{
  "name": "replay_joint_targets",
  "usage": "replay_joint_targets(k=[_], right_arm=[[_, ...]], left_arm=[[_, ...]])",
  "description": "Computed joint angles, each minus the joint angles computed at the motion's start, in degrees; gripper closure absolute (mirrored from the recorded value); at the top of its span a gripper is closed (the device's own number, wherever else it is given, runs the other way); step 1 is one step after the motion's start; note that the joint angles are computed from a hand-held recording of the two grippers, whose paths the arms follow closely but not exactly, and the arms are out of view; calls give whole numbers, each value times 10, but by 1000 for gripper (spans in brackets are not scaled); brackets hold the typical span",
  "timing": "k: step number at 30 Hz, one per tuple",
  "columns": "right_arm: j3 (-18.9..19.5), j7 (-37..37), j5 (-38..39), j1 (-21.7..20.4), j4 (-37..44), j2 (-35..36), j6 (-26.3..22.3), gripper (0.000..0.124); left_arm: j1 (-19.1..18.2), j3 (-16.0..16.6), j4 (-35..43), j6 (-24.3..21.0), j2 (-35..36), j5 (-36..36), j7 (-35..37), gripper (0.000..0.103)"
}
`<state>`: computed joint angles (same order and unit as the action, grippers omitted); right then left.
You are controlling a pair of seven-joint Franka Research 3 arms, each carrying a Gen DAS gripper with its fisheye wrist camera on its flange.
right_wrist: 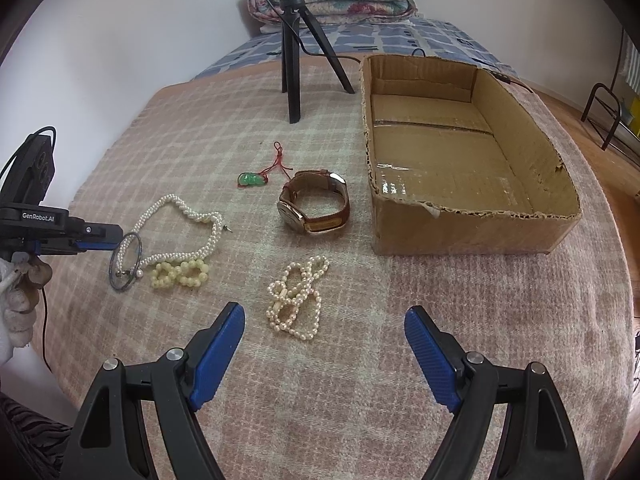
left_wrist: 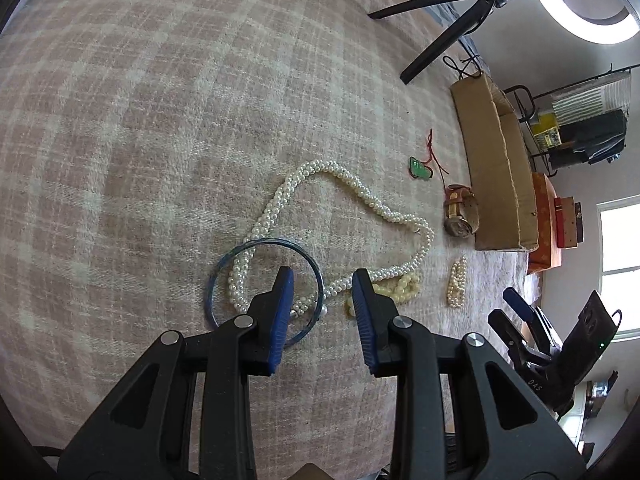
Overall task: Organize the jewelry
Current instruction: 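Lower the left tool over the dark blue bangle while the right tool approaches the short pearl bracelet, then close the left gripper on the bangle rim while the right gripper grasps the short pearl bracelet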
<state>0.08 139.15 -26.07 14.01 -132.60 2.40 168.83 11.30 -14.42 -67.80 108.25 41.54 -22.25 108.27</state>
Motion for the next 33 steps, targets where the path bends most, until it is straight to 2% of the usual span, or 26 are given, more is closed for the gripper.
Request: replay_joint_targets(k=[10,20,23,24,33], right_arm=[[-3,9,-16,4,14,14,-11,40],[-27,6,-22,29,50,51,-28,40],[-34,6,-24,36,59,62,-31,40],[-37,7,-28,39,62,65,-32,40],[-55,0,-69,72,105,98,-72,40]], left_arm=[[-29,9,-10,42,9,35,-51,73],[-57,13,-82,133,-28,96,-34,73],[-52,8,-89,140,-31,95,-21,91],[-50,6,-89,139,-31,91,-20,94],[-35,-1,-91,132,-32,65,1,97]])
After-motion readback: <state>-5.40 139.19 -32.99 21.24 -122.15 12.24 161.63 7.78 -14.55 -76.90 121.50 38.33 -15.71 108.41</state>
